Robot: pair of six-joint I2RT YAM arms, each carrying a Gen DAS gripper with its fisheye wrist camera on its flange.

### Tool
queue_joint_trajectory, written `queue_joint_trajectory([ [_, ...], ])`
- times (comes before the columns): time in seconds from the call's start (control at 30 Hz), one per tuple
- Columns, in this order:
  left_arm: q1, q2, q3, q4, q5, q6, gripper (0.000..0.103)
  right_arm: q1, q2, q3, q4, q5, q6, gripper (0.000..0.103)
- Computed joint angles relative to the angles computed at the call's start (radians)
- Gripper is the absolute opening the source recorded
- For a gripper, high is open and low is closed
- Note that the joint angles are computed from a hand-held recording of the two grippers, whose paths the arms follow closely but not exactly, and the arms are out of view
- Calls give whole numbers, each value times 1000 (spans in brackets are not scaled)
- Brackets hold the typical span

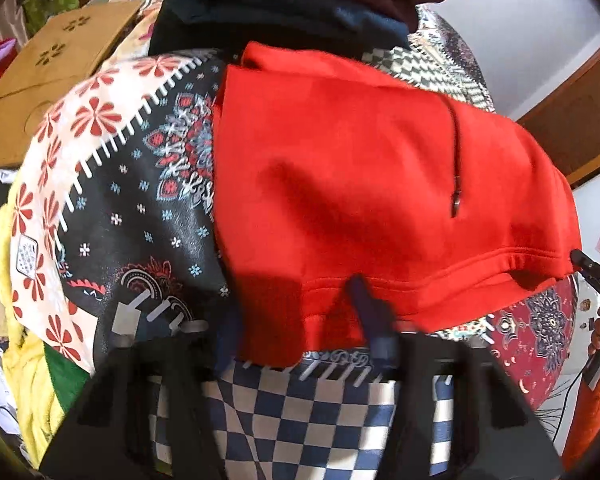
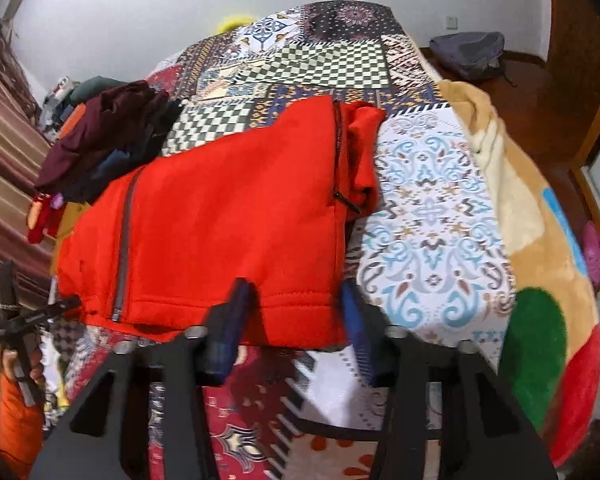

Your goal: Fold large clothes

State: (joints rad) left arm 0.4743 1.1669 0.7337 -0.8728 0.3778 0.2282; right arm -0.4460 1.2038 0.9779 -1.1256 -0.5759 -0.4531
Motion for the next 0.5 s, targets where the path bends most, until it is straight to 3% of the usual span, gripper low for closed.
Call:
queue_joint_trajectory([
  [0.03,-7,-8,10,-11,2,-1,20,0,18,15,-28,-24,-16,15],
  [0.07,-9,-25,27,-34,16,7,12,6,27,30,-51,-42,-21,14],
  [0.1,-20,-37,38,-47,29,4,10,22,17,39,-53,-39,-14,13],
  [0.23,-5,-66,143,-126,151,34,6,75,-11,114,-65,-66,2,12],
  [0.37,2,-22,288,-128,245,-3,5,119,37,204,-15,-112,91,12],
  [0.5,-62,43,388,-9,176,-121,5,196,146,297,145,-70,263,12],
])
